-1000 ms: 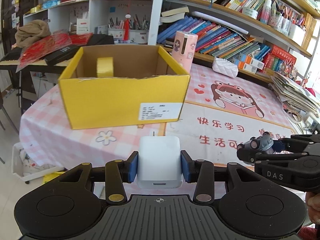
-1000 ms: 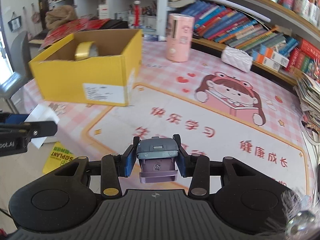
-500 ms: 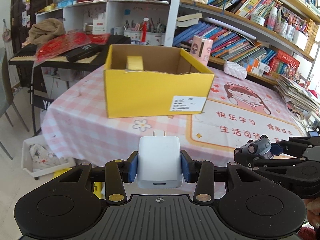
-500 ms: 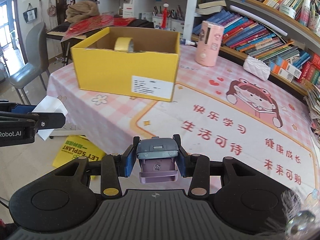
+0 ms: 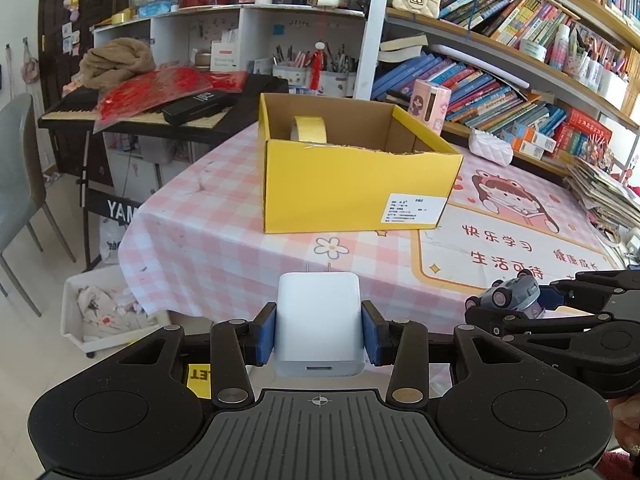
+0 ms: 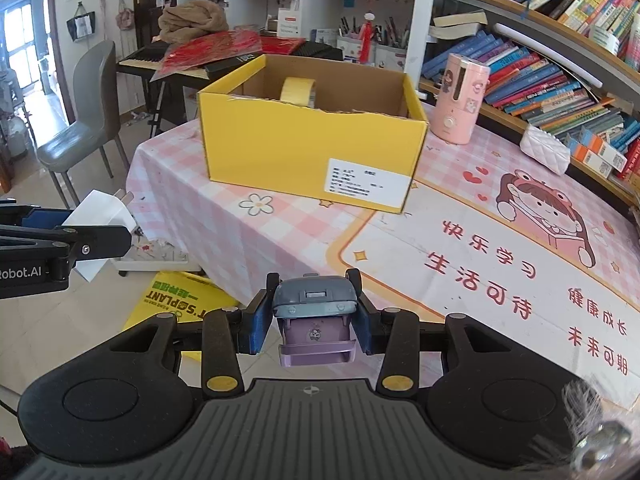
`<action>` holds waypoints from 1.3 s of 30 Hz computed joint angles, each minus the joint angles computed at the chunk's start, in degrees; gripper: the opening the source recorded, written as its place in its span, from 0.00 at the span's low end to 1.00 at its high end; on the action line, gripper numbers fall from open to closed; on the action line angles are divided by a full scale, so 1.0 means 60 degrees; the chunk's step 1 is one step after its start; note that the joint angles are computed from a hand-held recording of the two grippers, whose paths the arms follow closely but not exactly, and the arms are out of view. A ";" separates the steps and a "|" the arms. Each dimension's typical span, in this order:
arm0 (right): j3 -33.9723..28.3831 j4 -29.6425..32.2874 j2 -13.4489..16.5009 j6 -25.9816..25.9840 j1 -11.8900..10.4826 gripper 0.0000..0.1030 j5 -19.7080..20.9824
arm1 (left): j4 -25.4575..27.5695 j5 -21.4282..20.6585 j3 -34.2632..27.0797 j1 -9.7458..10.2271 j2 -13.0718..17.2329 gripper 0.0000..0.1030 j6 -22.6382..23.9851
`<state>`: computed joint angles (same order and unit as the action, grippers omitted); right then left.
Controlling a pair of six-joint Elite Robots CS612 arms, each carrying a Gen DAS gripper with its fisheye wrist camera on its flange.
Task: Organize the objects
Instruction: 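Lift the charger and adapter and carry them to the yellow box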
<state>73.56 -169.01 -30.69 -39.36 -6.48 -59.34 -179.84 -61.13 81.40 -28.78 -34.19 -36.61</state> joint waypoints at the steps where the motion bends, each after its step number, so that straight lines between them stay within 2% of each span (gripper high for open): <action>1: 0.0007 0.0005 -0.0006 -0.0030 0.0013 0.39 -0.0019 | -0.0008 -0.0034 -0.0010 0.0009 0.0010 0.40 0.0010; 11: -0.0324 0.0350 0.0127 -0.0281 0.0100 0.39 -0.0107 | 0.0196 -0.0181 -0.0314 0.0103 0.0166 0.40 0.0026; 21: -0.1654 0.1046 0.0671 -0.0484 0.0233 0.39 0.0331 | 0.0499 0.0100 -0.1351 0.0328 0.0555 0.40 0.0546; 32: -0.4186 0.1475 0.1654 0.0212 0.0302 0.39 0.1543 | 0.0462 0.0644 -0.3284 0.0605 0.1332 0.40 0.1267; 39: -0.6370 0.2161 0.2687 0.0415 0.0411 0.39 0.1778 | 0.1324 0.0853 -0.4457 0.0729 0.1854 0.40 0.1155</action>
<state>35.35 -156.05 -14.57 -36.86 -4.01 -48.67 -171.90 -56.02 54.66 -24.41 -23.07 -29.68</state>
